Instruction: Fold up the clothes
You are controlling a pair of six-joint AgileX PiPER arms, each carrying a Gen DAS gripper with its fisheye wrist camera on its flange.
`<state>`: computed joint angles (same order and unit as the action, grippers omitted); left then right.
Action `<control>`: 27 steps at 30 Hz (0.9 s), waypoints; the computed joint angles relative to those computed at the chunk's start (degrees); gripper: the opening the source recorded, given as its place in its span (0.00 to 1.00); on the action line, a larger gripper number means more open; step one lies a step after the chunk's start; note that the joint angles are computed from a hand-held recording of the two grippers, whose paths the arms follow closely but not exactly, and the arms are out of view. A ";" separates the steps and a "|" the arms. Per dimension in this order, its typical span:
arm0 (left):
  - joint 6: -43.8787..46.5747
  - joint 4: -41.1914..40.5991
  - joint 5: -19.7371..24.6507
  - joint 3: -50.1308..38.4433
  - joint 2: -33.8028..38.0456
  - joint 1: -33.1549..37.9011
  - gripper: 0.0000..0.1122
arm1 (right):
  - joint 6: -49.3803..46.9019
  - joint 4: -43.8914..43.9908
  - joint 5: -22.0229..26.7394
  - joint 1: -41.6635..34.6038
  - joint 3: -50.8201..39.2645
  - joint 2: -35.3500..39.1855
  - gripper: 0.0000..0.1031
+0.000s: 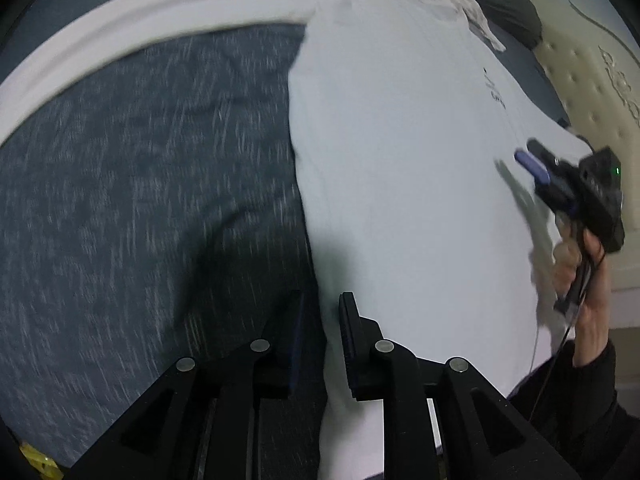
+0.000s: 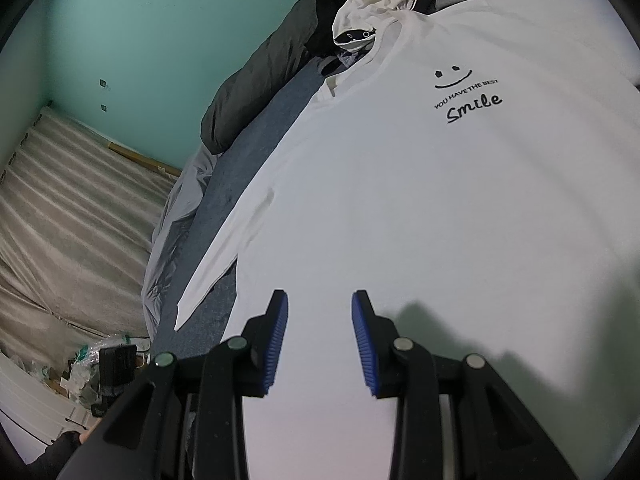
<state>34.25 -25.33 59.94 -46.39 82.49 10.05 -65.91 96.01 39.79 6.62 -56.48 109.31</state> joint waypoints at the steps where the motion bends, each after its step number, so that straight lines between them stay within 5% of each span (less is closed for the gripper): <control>1: 0.50 -0.04 -0.11 1.07 -0.60 0.23 0.17 | -0.16 0.05 -0.05 0.04 0.33 -0.21 0.32; 5: 1.29 0.57 -2.00 3.80 -2.43 -0.28 0.16 | -0.21 -0.01 -0.20 0.03 0.63 -0.48 0.32; 7: 0.76 1.01 -1.90 3.80 -3.02 -0.05 0.02 | 0.06 -0.27 -0.20 -0.09 0.60 -0.59 0.32; 12: -1.15 2.69 -0.20 2.76 -5.15 1.90 0.02 | 0.08 -0.07 0.08 -0.49 0.83 -0.76 0.32; 20: -1.24 1.62 0.23 3.51 -5.58 2.13 0.03 | 0.08 -0.28 0.31 -0.40 0.61 -0.59 0.32; 27: 0.95 3.23 4.64 3.36 -7.41 5.32 0.16 | -0.28 0.28 0.42 -0.49 0.91 -0.76 0.32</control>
<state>35.20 -22.11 64.58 -43.03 75.08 15.37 -66.20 96.29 40.21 6.12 -55.58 108.55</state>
